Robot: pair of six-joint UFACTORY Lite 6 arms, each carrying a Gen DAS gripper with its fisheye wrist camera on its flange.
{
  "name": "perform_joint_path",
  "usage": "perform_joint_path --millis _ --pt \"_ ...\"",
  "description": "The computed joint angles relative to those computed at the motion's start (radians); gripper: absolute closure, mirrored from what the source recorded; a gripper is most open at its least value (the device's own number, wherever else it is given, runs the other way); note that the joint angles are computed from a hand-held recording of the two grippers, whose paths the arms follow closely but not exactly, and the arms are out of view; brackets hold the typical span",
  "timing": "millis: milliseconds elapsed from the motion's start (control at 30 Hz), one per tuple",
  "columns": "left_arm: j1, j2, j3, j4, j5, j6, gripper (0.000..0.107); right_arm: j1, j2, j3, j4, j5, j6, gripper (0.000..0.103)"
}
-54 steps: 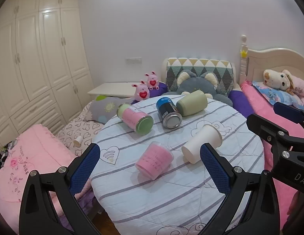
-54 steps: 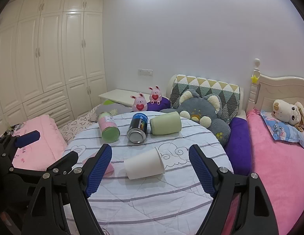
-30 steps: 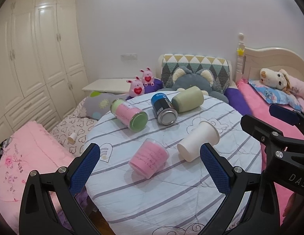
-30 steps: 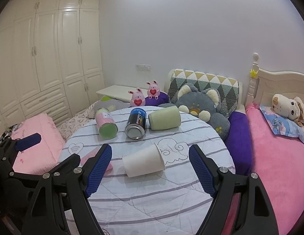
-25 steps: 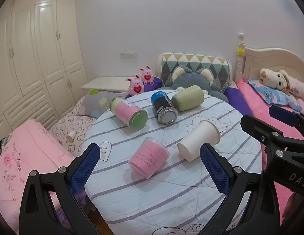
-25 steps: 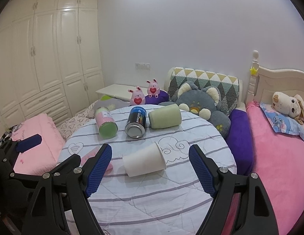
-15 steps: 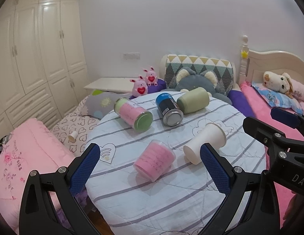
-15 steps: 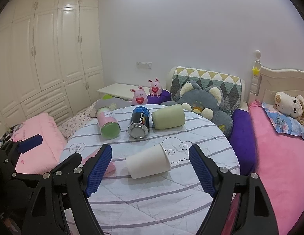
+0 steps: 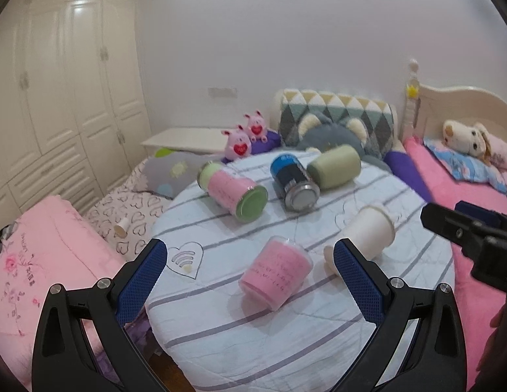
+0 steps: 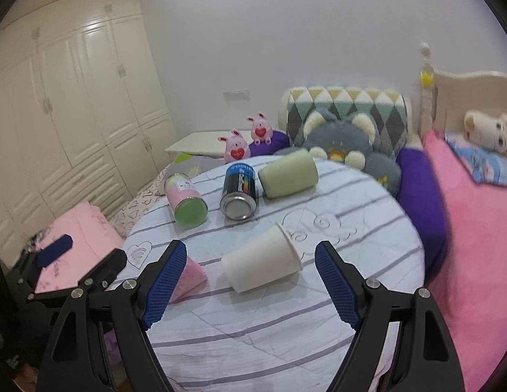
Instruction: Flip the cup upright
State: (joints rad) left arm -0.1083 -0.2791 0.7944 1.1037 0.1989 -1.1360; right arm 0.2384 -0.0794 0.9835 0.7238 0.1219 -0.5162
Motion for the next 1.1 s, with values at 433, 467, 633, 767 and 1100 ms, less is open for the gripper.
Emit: perform_joint_path --millis 433,467,633,767,1100 --pt "0.039 0.252 0.153 -0.239 -0.096 0.348 0.004 -0.081 0.338 0.206 0.33 0.238 -0.005 0.021" --pt "0.036 0.285 0.18 -0.241 -0.093 0.359 0.004 -0.089 0.371 0.227 0.363 0.256 -0.014 0.021" --pt "0.052 0.414 0.298 -0.629 -0.095 0.787 0.004 -0.121 0.487 0.299 0.505 0.299 -0.088 0.021" --pt "0.057 0.514 0.399 -0.76 -0.072 0.938 0.004 -0.142 0.581 0.391 0.501 0.327 -0.054 0.021" --pt "0.065 0.616 0.509 -0.95 -0.036 1.141 0.004 -0.185 0.78 0.628 0.45 0.464 -0.114 0.021"
